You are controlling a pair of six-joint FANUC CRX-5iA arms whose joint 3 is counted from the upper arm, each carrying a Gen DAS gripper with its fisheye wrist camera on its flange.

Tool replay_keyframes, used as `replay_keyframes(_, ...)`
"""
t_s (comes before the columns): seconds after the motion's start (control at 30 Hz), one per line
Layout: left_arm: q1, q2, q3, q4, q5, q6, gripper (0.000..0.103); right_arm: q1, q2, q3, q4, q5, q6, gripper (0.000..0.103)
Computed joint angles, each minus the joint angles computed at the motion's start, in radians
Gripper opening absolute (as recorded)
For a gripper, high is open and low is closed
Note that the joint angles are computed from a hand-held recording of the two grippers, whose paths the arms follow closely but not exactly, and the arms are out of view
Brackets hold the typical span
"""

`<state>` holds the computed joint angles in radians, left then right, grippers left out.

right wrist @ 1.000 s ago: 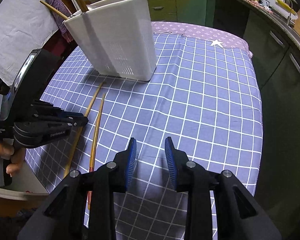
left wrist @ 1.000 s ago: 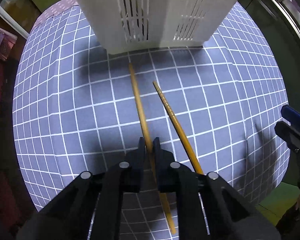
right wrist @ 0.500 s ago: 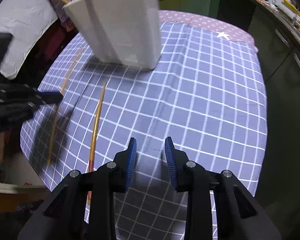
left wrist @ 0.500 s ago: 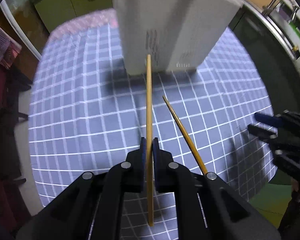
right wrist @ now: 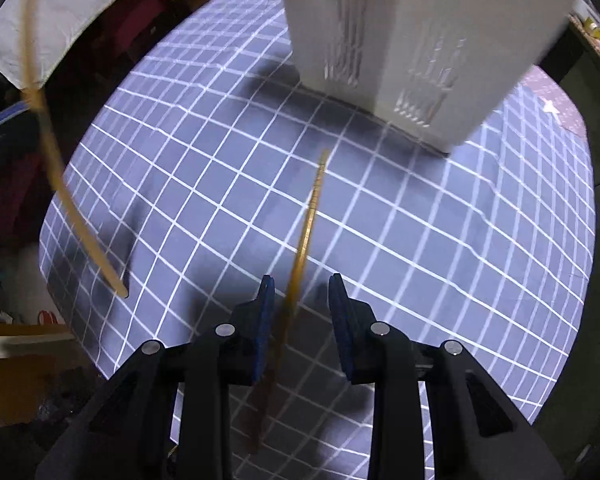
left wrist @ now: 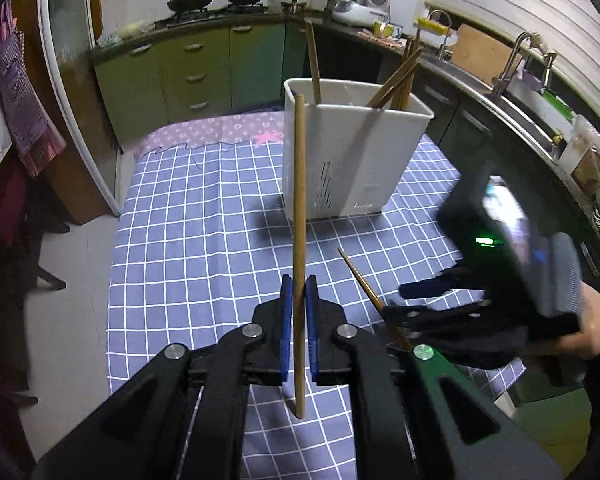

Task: Organize utensils
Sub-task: 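Lower both grippers to the last two chopsticks and grasp one each, then raise the held chopsticks upright over the caddy with both grippers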

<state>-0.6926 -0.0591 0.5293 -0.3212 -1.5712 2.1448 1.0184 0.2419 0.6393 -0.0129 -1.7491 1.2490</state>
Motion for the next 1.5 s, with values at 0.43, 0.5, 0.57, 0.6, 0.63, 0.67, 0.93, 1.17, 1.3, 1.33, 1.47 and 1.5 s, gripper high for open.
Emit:
replay_keyframes(0.43,-0.016,-0.029,-0.033,-0.005,0.036,-0.024,0.007,0.025,0.088,0.077,0.035,-0.068,-0.026,0.01)
replay_keyframes(0.5,-0.015,-0.032,-0.037,-0.003,0.039,-0.026,0.007,0.015,0.09,0.085,0.02,-0.068,-0.038,0.008)
replay_keyframes(0.57,-0.016,-0.032,-0.039,-0.003,0.042,-0.026,0.007,0.014,0.079,0.072,0.023,-0.05,-0.045,0.008)
replay_keyframes(0.6,-0.017,-0.033,-0.04,-0.004,0.043,-0.025,0.007,0.009,0.069,0.068,0.012,-0.04,-0.048,0.008)
replay_keyframes(0.63,-0.017,-0.033,-0.039,-0.004,0.042,-0.024,0.007,0.004,0.053,0.054,0.005,-0.025,-0.049,0.008)
replay_keyframes(0.67,-0.016,-0.034,-0.039,-0.003,0.042,-0.024,0.007,-0.003,0.032,0.033,0.003,-0.008,-0.041,0.008)
replay_keyframes(0.93,-0.033,-0.04,-0.037,-0.024,0.052,-0.022,0.007,0.01,-0.145,-0.068,0.019,0.122,-0.065,0.008)
replay_keyframes(1.17,-0.041,-0.05,-0.04,-0.038,0.054,-0.022,0.007,0.041,-0.273,-0.18,0.056,0.212,-0.114,0.008)
replay_keyframes(1.3,-0.05,-0.053,-0.035,-0.05,0.051,-0.021,0.007,0.057,-0.325,-0.233,0.076,0.231,-0.133,0.008)
replay_keyframes(1.33,-0.052,-0.054,-0.034,-0.051,0.05,-0.021,0.007,0.059,-0.333,-0.243,0.077,0.236,-0.137,0.008)
replay_keyframes(1.47,-0.061,-0.057,-0.029,-0.061,0.047,-0.023,0.007,0.063,-0.359,-0.276,0.085,0.256,-0.149,0.008)
replay_keyframes(1.5,-0.061,-0.058,-0.028,-0.061,0.047,-0.025,0.007,0.062,-0.365,-0.28,0.086,0.261,-0.153,0.008)
